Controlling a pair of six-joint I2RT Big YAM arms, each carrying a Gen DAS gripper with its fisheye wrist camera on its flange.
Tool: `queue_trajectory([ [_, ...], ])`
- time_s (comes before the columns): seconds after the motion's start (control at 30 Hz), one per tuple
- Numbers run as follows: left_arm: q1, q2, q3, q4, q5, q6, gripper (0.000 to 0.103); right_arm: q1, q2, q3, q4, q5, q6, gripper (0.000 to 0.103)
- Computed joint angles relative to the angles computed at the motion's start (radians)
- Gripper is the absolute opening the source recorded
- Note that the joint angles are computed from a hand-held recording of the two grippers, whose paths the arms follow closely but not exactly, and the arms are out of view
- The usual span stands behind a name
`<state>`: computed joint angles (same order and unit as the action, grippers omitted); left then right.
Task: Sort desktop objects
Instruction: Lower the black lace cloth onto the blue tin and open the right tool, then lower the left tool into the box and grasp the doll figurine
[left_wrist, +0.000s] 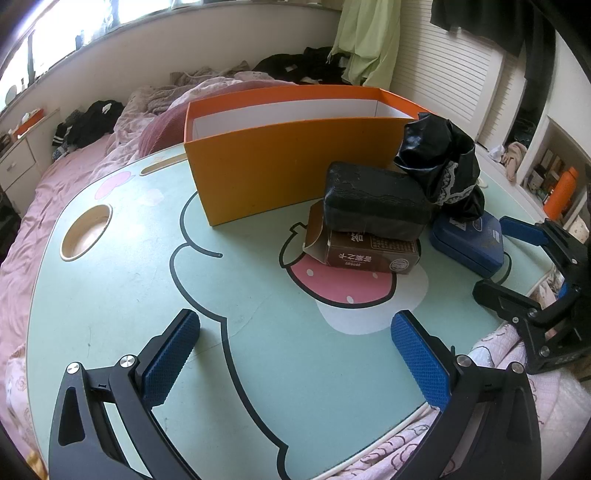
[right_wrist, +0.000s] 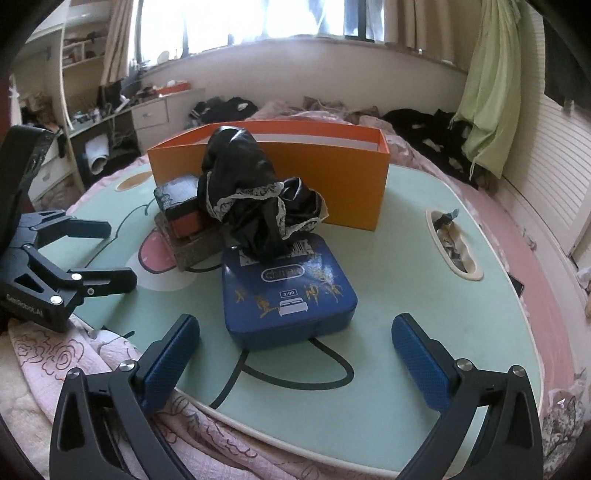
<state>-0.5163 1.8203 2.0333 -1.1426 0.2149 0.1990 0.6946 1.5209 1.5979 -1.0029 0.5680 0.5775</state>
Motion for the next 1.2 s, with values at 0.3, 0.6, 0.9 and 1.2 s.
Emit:
queue_trajectory([
  [0.3,-0.001,0.0,0.001,0.0,-0.001,-0.001,0.103,0.001,0.002,0.0,0.005,0.001,-0.002,0.103],
  [0.6,-0.002,0.001,0.002,-0.001,-0.002,-0.002,0.103,0.002,0.002,-0.001,0.005,0.002,-0.001,0.103],
  [0.9,0.006,-0.003,-0.002,0.006,-0.024,-0.016,0.103,0.004,0.001,-0.002,0.005,0.004,0.0,0.103],
  [1.2,0.018,0.056,0.231,-0.071,0.128,-0.015,0.103,0.005,0.001,-0.004,0.005,0.005,0.002,0.103],
])
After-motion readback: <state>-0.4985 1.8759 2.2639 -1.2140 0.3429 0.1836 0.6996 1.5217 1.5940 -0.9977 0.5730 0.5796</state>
